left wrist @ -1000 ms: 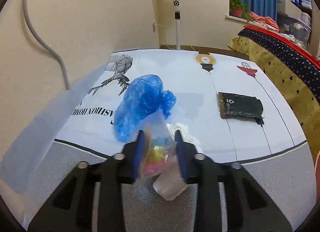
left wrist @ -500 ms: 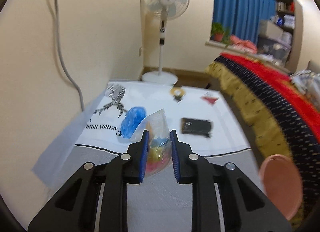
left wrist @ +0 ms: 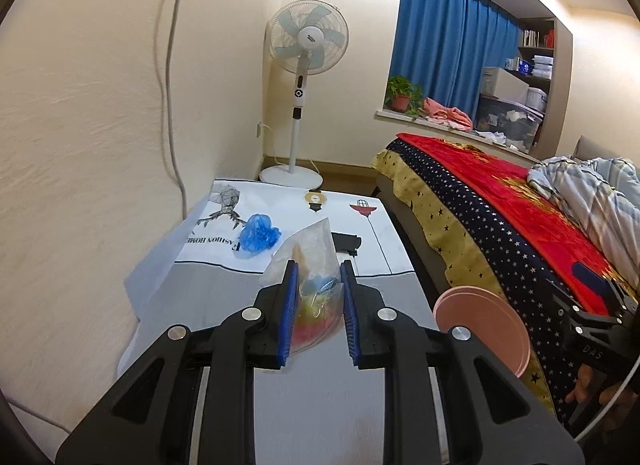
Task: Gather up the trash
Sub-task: 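Lift the clear bag with the left tool while the right tool grasps the black pouch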
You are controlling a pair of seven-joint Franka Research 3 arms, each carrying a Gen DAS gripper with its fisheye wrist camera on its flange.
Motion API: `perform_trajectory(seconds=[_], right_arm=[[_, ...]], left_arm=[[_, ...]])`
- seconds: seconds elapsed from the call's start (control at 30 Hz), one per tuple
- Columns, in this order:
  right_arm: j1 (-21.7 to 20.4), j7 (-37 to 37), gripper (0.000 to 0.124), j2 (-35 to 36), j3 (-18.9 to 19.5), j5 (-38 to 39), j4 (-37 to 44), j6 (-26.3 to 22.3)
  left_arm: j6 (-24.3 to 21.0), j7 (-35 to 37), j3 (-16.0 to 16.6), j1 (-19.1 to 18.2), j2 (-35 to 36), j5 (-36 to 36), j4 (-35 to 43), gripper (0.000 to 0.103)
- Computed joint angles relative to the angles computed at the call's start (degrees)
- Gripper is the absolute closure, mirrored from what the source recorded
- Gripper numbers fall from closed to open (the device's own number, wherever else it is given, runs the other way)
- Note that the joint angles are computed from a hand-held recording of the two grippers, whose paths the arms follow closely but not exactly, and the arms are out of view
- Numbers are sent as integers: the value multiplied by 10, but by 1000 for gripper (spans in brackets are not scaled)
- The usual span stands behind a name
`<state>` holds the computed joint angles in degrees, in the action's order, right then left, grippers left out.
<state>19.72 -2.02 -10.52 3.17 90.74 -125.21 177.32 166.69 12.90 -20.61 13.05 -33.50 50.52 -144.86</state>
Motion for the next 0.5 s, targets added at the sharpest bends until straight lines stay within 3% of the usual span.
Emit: perform_trajectory(seconds=[0.27, 0.4, 0.5], right_arm=[[1, -2, 26, -2, 4, -4, 0, -3], [-1, 153, 26, 57, 5, -141, 42, -21], [0, 215, 26, 130, 13, -220, 102, -19]], left_arm=[[-4, 34, 26, -5, 4, -19, 1, 82], [18, 19, 9, 32, 41, 9, 36, 82], [34, -7, 0, 58, 85, 40, 68, 82]])
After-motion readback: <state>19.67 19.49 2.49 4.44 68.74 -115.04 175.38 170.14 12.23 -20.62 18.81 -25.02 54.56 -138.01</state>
